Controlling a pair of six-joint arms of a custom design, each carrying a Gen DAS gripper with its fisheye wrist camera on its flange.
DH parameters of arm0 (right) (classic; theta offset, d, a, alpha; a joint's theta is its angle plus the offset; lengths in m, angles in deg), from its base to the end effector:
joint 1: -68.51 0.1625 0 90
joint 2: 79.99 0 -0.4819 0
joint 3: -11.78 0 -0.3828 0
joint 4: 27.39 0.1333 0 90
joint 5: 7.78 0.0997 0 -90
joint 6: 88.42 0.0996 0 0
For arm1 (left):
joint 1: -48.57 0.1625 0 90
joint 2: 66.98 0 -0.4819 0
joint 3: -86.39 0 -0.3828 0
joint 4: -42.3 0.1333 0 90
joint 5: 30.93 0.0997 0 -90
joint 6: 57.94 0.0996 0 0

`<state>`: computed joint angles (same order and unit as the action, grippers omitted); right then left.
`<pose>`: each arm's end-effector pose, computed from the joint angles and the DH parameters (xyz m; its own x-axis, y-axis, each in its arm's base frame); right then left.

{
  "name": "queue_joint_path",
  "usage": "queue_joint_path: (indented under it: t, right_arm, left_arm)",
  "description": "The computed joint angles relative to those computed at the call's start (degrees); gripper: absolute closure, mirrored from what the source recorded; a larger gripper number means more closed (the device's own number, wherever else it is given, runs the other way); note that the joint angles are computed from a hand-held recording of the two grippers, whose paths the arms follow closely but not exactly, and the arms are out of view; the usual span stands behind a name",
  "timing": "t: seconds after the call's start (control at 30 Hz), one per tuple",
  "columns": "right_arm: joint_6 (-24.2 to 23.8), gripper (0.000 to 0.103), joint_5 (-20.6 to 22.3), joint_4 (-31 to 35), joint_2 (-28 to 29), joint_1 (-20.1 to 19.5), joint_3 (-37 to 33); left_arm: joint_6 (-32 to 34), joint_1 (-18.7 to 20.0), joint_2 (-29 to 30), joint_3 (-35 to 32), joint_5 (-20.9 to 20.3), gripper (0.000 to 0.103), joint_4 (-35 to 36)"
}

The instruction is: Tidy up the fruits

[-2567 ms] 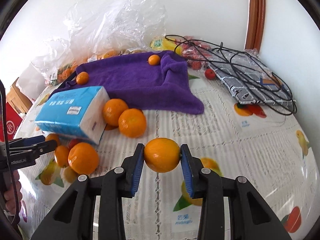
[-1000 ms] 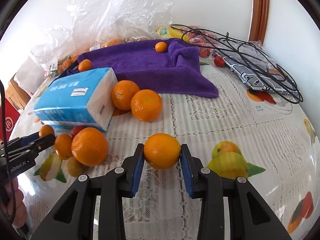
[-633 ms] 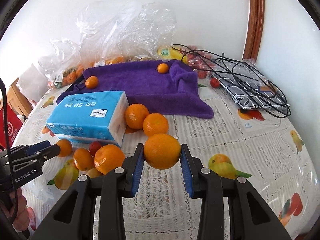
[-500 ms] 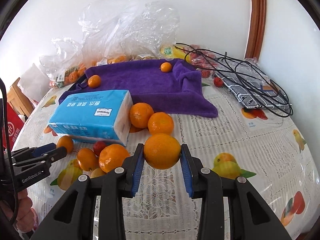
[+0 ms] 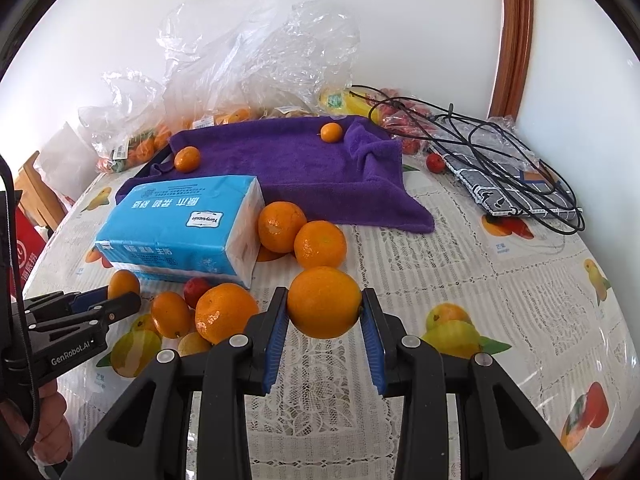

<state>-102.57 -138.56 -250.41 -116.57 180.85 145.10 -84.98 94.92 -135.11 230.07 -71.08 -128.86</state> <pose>0.2407 -0.4061 0.0677 -0.7467 -0.1147 0.6552 -0.5042 0.7400 -0.4451 -0.1111 -0.4199 0.1849 -0.7738 0.0209 -0.6331 0.3763 0.8191 -0.4329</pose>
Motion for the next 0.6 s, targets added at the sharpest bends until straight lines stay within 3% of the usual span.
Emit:
queue_joint_path:
  t: [0.6]
  right_arm:
    - [-2.3, 0.068, 1.9, 2.0, -0.6, 2.7, -1.6]
  left_arm:
    - [-4.5, -4.2, -6.1, -0.3, 3.2, 0.072, 6.9]
